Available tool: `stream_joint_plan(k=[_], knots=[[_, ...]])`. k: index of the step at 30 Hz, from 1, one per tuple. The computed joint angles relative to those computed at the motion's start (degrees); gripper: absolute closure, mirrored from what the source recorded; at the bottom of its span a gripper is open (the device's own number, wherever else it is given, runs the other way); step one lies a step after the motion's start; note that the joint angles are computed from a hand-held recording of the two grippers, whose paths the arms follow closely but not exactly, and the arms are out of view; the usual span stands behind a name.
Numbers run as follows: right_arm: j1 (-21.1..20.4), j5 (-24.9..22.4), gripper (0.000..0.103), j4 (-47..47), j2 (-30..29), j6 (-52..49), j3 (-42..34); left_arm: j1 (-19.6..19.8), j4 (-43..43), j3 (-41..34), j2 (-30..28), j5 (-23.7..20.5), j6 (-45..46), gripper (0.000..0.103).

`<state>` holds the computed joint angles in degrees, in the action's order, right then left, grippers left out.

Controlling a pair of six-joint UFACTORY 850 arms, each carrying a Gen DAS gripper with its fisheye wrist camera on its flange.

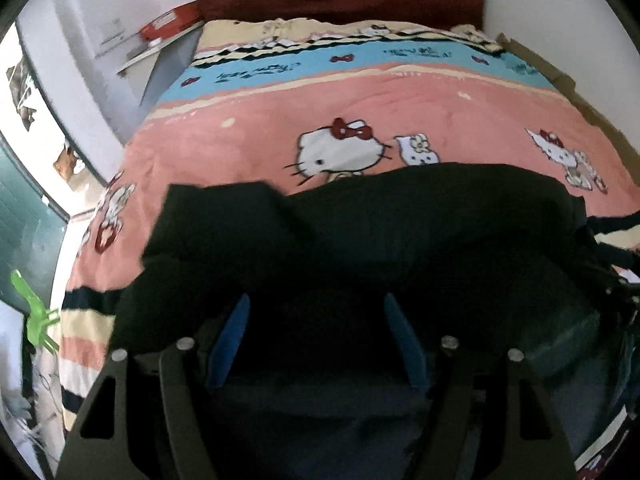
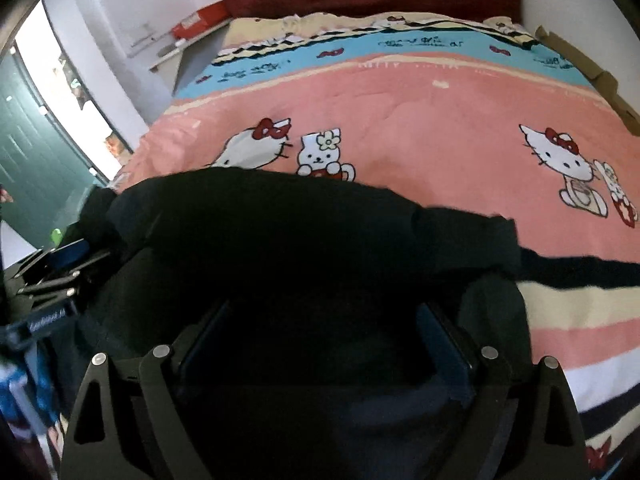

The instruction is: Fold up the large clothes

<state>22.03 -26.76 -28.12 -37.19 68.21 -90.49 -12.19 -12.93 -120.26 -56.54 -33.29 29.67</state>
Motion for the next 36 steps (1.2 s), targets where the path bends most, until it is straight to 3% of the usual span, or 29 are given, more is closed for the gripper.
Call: stream_joint_plan(k=[5, 10, 19, 22, 27, 32, 36], knots=[[-0.9, 3.1, 0.012, -0.8, 2.5, 3.6, 5.5, 1.7, -1.4, -3.4, -3.1, -3.0, -1.7, 0.033], [-3.3, 12.9, 0.007, 8.1, 1.8, -0.7, 10.2, 2.0, -4.1, -3.5, -4.8, -2.8, -0.9, 0.027], [-3.8, 17.9, 0.004, 4.6, 1.1, 4.1, 12.0, 2.3, -7.1, -0.7, -3.7, -1.5, 1.4, 0.026], [-3.8, 17.3, 0.004, 8.2, 1.5, 1.0, 12.1, 3.2, -8.7, -2.9, -4.4, -5.3, 2.3, 0.026], [-3.1, 13.5, 0.004, 5.5, 4.7, 3.2, 14.5, 5.1, -10.5, -1.4, -2.7, -7.8, 5.9, 0.026], [-2.5, 9.2, 0.004, 2.2, 9.4, 8.3, 19.8, 7.0, -12.8, 5.8, 2.1, -4.6, 8.9, 0.027], [-2.0, 8.6, 0.004, -0.5, 13.5, 14.1, 24.9, 8.0, -13.2, 12.5, 7.0, -1.3, 11.1, 0.027]])
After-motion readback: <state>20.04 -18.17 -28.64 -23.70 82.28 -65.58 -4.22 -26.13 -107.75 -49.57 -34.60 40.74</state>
